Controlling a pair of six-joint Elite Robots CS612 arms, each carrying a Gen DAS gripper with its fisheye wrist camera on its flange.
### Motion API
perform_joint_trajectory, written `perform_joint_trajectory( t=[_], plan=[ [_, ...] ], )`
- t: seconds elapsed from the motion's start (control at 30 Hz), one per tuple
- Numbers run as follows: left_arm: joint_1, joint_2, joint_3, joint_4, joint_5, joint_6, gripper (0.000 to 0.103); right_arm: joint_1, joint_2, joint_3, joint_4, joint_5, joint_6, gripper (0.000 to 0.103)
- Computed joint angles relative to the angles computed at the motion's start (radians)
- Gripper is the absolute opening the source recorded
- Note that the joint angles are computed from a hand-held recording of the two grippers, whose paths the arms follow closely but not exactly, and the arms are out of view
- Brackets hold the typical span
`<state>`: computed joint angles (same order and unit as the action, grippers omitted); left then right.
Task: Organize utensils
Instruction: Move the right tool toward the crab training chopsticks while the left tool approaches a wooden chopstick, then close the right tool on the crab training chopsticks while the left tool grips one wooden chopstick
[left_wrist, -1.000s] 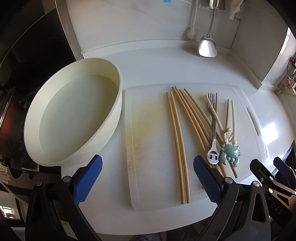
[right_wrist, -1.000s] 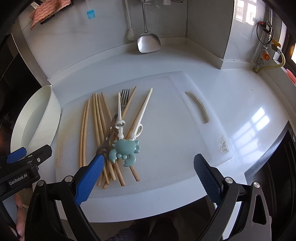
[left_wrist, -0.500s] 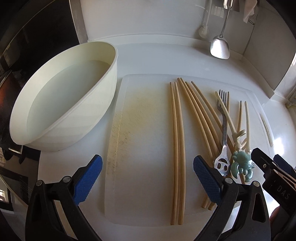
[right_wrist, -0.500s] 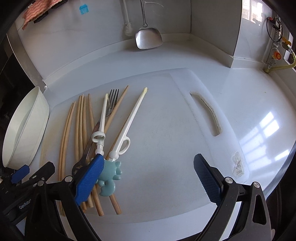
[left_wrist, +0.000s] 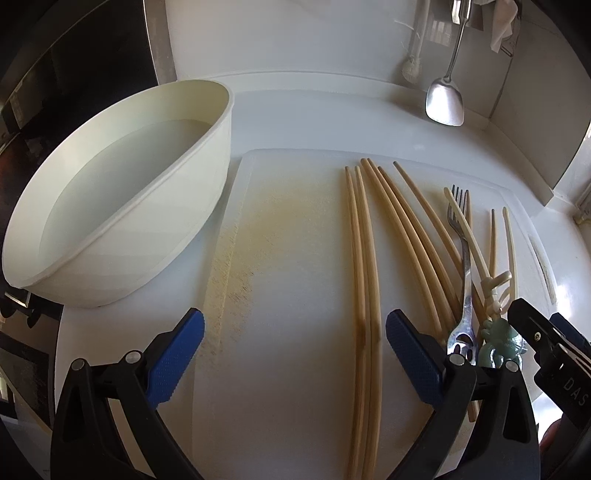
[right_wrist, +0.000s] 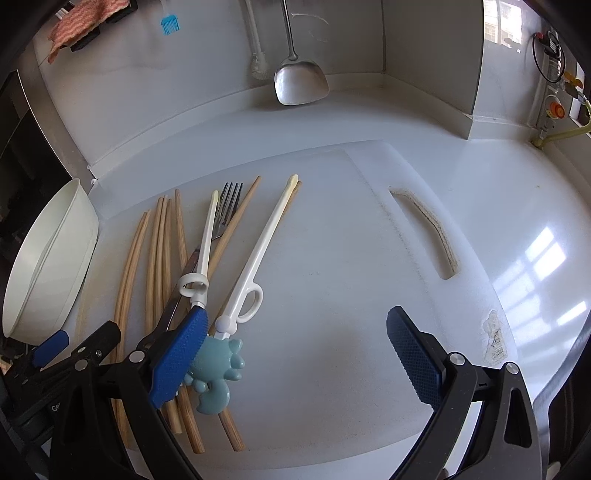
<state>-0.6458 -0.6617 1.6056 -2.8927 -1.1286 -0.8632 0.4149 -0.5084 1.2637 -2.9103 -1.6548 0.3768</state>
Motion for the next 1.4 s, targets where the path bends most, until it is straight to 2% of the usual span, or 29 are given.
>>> perform_joint_trajectory(
  t=[0.13, 0.27, 0.6, 0.7, 1.0, 1.07, 1.23, 1.27, 1.3, 1.4],
  plan=[
    [0.006, 0.006, -0.001, -0.009, -0.001, 0.006, 0.097, 0.001, 0.003, -0.004, 0.000, -0.002, 0.008, 0.094],
    [0.003, 0.007, 0.004, -0.014, 0.028, 0.011, 0.097, 0.003, 0.003, -0.003, -0.008, -0.014, 0.000, 0.094],
    [0.004, 0.020, -0.006, -0.029, 0.019, 0.047, 0.098, 0.003, 0.009, -0.012, -0.003, -0.014, -0.004, 0.094],
    [-0.002, 0.027, -0.017, -0.019, 0.053, 0.056, 0.098, 0.003, 0.009, -0.014, 0.002, -0.016, -0.006, 0.094],
    [0.005, 0.016, 0.007, -0.022, 0.046, -0.010, 0.098, 0.001, 0.008, -0.009, 0.005, -0.027, -0.005, 0.093],
    [0.003, 0.017, 0.004, -0.017, 0.053, -0.011, 0.096, 0.002, 0.009, -0.011, 0.004, -0.030, -0.008, 0.093],
    [0.003, 0.016, 0.003, -0.027, 0.036, -0.013, 0.085, 0.007, 0.015, -0.021, 0.010, -0.031, -0.041, 0.092],
    [0.002, 0.016, 0.003, -0.030, 0.036, -0.007, 0.083, 0.008, 0.016, -0.024, 0.018, -0.028, -0.047, 0.085],
    [0.001, 0.016, 0.002, -0.033, 0.034, 0.000, 0.078, 0.007, 0.017, -0.028, 0.032, -0.020, -0.054, 0.074],
    [-0.001, 0.015, 0.003, -0.036, 0.033, 0.014, 0.072, 0.006, 0.016, -0.024, 0.025, -0.006, -0.056, 0.067]
  ],
)
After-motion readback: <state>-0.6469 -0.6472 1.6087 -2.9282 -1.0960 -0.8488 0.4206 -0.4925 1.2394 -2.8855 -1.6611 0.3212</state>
